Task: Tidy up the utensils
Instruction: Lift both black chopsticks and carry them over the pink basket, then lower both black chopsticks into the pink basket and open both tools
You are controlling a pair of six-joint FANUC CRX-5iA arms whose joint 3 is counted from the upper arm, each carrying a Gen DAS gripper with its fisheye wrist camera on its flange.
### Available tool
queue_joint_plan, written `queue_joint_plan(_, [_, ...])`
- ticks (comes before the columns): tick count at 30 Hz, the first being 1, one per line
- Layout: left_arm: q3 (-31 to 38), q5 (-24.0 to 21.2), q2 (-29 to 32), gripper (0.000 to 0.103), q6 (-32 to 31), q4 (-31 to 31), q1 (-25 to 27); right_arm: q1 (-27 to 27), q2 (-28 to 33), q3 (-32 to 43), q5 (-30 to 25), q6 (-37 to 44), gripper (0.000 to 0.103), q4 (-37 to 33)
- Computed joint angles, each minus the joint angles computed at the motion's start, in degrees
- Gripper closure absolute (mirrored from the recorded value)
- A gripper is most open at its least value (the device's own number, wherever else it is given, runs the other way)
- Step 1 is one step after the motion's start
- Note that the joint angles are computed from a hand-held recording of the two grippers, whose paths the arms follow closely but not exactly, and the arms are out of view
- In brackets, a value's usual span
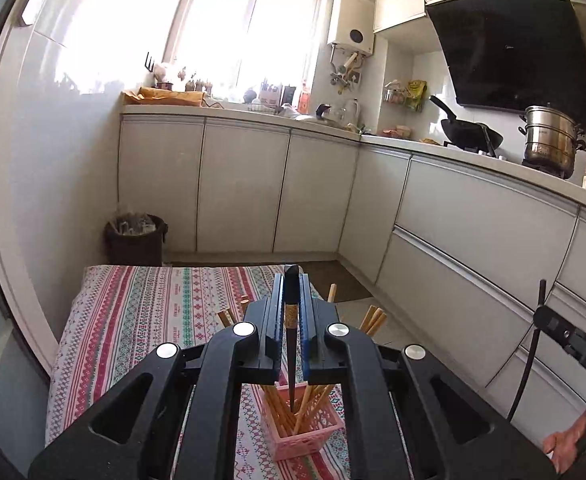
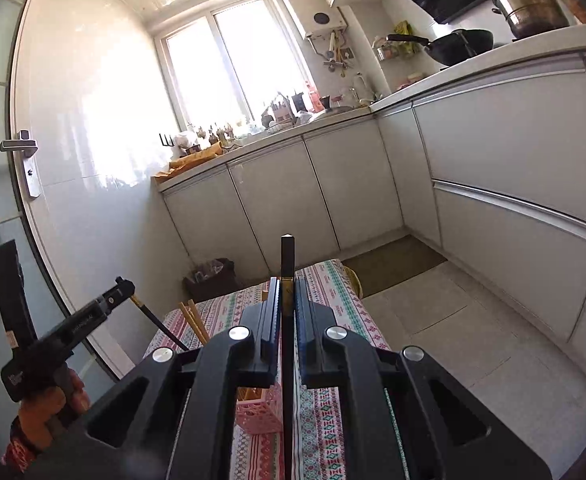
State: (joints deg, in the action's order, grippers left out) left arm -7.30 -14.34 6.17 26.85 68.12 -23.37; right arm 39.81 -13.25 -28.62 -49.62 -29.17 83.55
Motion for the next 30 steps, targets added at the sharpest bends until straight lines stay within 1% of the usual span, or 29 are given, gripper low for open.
queue_joint_plan(2, [1.4, -0.8, 1.3, 0.097, 5.3, -7.3, 1.1, -1.7, 1.1, 0.3, 1.6, -2.1, 0.096, 2.7])
queue_joint_plan(3, [2.2, -2.3, 2.1, 0.097, 7.8, -10.5, 1.7, -2.5, 1.6, 0.4, 2.2, -3.3, 0.096, 4.5])
queue_joint_plan(5, [4.8, -8.2, 3.6, 0.096, 12.2, -15.9, 3.3, -4.3, 2.7, 0.6, 3.8, -6.4, 0.096, 8.9])
queue_joint_plan(6, [5.1, -9.2, 3.9, 0.095, 13.2, -17.2, 3.6, -5.3, 3.4, 0.9, 4.4, -7.9, 0.096, 11.1])
queue_joint_plan(7, [4.5, -9.1, 3.7, 0.093, 12.6, -16.5, 3.7, -6.3, 4.1, 1.3, 5.0, -9.7, 0.096, 13.6])
queue_joint_plan(8, [3.7, -8.5, 3.3, 0.082, 12.0, -15.4, 3.7, -7.4, 4.8, 1.7, 5.8, -11.4, 0.096, 15.8])
queue_joint_plan(9, [2.1, -7.5, 2.6, 0.077, 9.3, -11.4, 3.5, -8.2, 5.6, 2.2, 6.3, -12.9, 0.096, 17.7])
queue_joint_plan(13, [-3.6, -3.1, -1.0, 0.072, -4.3, 7.7, 1.6, -10.6, 9.2, 4.5, 7.0, -17.4, 0.096, 23.7])
queue_joint_plan(15, [-5.5, -0.9, -2.7, 0.065, -11.1, 16.5, 0.1, -11.5, 11.2, 5.7, 6.7, -19.2, 0.096, 26.0])
queue_joint_plan(16, [-6.6, 0.7, -3.6, 0.065, -15.9, 22.3, -1.0, -11.8, 12.3, 6.3, 6.3, -19.8, 0.096, 26.7])
queue_joint_plan(19, [-7.6, 3.4, -5.0, 0.062, -25.4, 34.2, -3.4, -12.5, 15.0, 7.8, 5.6, -21.9, 0.096, 28.5])
queue_joint_plan(21, [-7.7, 5.1, -5.3, 0.06, -30.1, 39.6, -4.6, -12.6, 16.8, 8.5, 4.4, -22.8, 0.096, 29.5])
queue_joint_plan(22, [-7.7, 5.8, -5.1, 0.059, -31.2, 40.5, -4.7, -12.8, 17.8, 8.8, 4.0, -23.2, 0.096, 30.2])
queue_joint_plan(23, [-7.7, 5.7, -4.8, 0.059, -29.6, 38.6, -4.2, -12.8, 18.6, 9.0, 3.5, -23.2, 0.096, 30.4])
queue_joint_plan(24, [-7.5, 5.5, -4.3, 0.059, -27.3, 36.2, -3.5, -12.8, 19.4, 9.1, 3.2, -23.2, 0.096, 30.6])
queue_joint_plan(26, [-7.3, 3.5, -3.3, 0.059, -20.6, 29.3, -1.2, -13.0, 20.8, 9.1, 2.8, -23.8, 0.096, 31.3])
queue_joint_plan(27, [-7.2, 2.8, -3.0, 0.059, -18.4, 27.3, -0.4, -13.0, 21.4, 9.0, 2.5, -24.2, 0.096, 31.7])
queue_joint_plan(30, [-6.9, 2.6, -2.6, 0.059, -18.3, 27.8, 0.1, -12.7, 22.7, 8.7, 1.2, -24.1, 0.094, 33.4])
